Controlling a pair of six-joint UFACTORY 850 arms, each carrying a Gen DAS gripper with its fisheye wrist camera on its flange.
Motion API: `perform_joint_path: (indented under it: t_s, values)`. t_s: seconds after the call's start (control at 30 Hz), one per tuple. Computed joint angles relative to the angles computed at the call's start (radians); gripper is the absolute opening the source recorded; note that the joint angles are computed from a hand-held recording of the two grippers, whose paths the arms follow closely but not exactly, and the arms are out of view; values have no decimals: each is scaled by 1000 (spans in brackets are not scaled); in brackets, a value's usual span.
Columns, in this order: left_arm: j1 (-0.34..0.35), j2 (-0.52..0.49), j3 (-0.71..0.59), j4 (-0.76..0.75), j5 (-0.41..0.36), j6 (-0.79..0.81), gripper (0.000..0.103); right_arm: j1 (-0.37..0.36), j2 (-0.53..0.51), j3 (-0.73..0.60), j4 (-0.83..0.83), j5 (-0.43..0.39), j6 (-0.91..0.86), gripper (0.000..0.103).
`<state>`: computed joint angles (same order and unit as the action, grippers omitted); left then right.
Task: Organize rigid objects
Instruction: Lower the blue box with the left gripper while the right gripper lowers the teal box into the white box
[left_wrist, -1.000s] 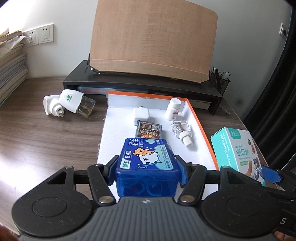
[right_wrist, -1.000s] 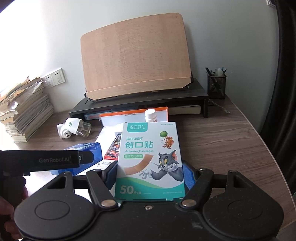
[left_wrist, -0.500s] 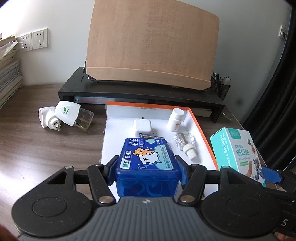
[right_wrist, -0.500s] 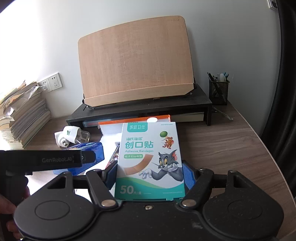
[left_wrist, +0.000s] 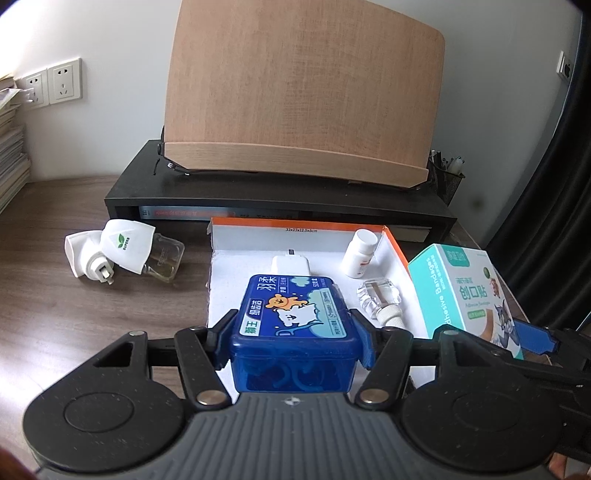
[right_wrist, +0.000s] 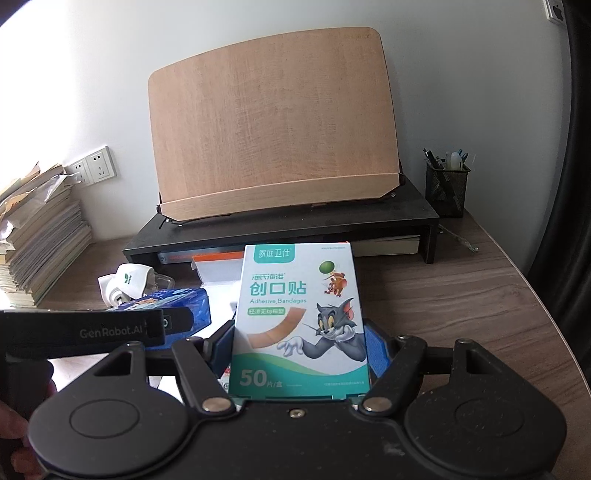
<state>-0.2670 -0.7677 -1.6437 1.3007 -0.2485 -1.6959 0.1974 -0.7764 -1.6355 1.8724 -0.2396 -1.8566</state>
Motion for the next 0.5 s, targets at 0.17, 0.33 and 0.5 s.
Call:
perform_joint_path:
  t_s: [0.17, 0.33, 0.5]
  values:
    - [12, -14, -19, -23, 14, 31, 63, 12, -23, -36, -69, 26, 76, 84]
    - [21, -20, -25, -38, 24, 49, 63, 22, -39, -59, -130, 41, 141, 84]
    - [28, -21, -24, -30, 28, 35, 63, 28, -48, -74, -180, 51, 195, 84]
